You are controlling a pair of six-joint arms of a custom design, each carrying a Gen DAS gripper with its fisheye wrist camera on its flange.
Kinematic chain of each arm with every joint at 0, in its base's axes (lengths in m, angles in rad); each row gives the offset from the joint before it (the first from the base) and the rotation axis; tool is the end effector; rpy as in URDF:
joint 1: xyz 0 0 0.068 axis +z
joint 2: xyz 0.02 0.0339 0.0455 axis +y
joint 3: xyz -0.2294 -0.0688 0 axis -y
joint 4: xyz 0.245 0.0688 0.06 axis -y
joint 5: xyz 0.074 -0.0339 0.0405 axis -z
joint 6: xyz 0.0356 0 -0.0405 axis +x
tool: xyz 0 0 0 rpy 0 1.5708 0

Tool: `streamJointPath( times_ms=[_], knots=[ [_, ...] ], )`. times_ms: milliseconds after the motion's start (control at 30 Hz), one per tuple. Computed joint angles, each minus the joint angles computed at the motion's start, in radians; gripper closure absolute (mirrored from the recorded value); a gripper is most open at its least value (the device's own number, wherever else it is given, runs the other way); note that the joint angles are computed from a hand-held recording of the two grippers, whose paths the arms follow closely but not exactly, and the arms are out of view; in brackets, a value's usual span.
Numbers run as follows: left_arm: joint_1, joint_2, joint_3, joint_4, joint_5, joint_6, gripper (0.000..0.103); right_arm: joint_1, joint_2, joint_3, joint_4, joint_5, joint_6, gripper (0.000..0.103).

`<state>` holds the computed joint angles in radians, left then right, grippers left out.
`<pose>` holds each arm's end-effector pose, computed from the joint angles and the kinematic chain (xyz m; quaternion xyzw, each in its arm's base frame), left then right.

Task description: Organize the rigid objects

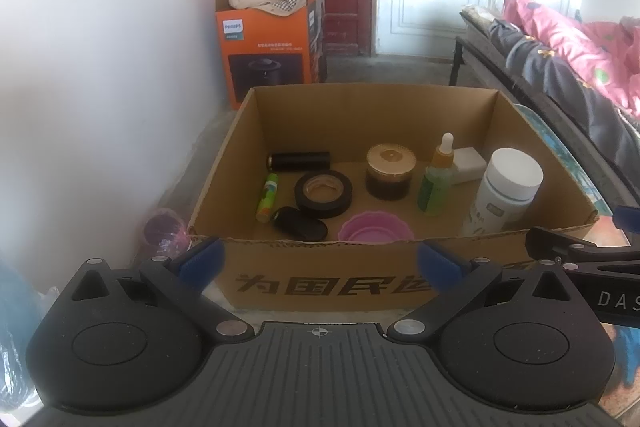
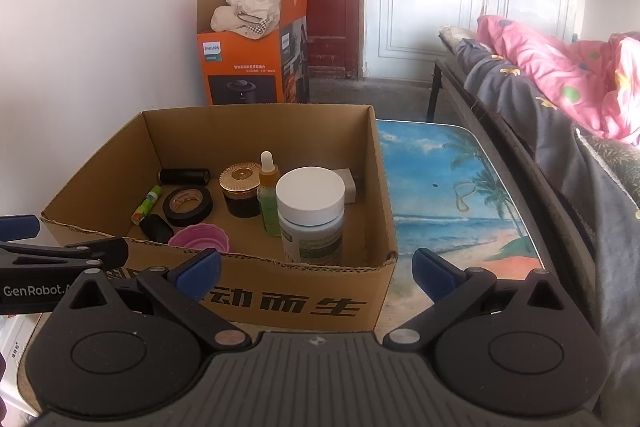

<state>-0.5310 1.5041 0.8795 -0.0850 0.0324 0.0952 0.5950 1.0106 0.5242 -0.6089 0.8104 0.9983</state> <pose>0.2768 -0.1639 0.1764 0.2863 0.8623 -0.1046 0.4043 0.1700 0.0839 0.1587 0.2698 0.8565 -0.1131 0.4252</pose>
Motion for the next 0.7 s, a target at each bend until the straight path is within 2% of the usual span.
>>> streamJointPath(
  times_ms=[700],
  knots=[
    [-0.013,-0.005,-0.011,0.015,-0.022,-0.002,0.001,-0.002,-0.004,-0.001,-0.001,-0.001,-0.003,0.0]
  ],
)
